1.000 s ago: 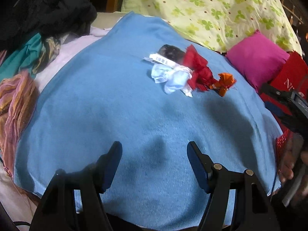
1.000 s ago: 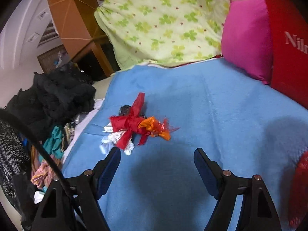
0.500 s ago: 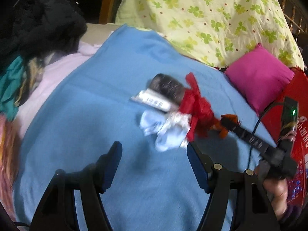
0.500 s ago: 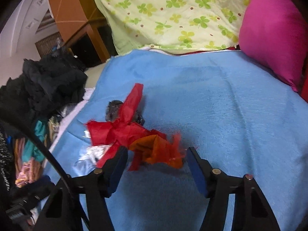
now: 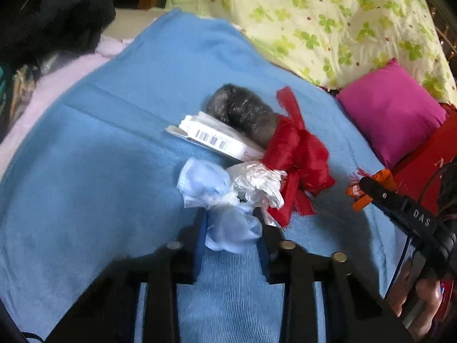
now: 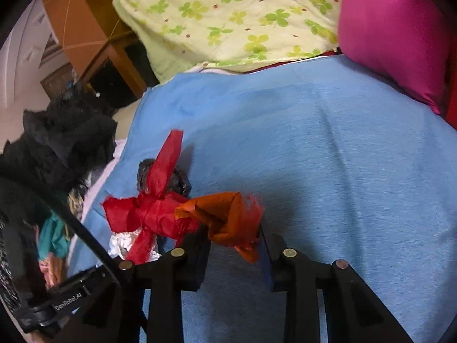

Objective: Collect trash

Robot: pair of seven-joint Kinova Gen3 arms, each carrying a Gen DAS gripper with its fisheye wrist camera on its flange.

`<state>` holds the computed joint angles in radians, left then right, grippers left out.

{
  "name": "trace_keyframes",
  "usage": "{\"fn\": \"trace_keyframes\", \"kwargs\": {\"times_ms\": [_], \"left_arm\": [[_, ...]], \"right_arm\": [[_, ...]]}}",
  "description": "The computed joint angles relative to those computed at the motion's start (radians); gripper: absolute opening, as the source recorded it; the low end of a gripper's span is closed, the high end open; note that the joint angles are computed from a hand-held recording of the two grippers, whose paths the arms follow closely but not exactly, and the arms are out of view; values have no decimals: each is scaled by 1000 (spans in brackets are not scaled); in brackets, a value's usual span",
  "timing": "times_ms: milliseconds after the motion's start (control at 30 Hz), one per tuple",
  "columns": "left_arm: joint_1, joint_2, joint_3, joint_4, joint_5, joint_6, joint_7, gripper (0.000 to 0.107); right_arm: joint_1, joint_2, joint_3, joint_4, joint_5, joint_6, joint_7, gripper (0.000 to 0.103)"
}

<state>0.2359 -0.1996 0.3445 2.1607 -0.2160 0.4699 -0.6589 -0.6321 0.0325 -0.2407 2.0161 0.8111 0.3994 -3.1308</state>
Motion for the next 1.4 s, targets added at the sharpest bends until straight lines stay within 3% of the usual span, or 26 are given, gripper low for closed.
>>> {"fn": "trace_keyframes", "kwargs": {"times_ms": [167,367,567,800,1033,1400], "left_arm": [[2,-120,11,42,46,25,-12,21],[-68,-263,149,-5,45,169,16,21],[-155,-358,305,-133,30,329,1,21],[-283,-457,472,-283,31,495,-91,21],[-390,-539,560,-405,67,613,-203,21],[-518,-620,611,-537,187,670,-359,21]], "right_arm": [[15,-77,-40,37,88,29,-79,32],[68,-203,-169,78,163,89,-150,32],[141,-331,-311,113,211,119,-228,32],[188,-457,-478,126,113,241,-195,32],[228,-632,-605,148,-10,301,-139,32],[242,-873,-643,167,-210,385,7,32]]}}
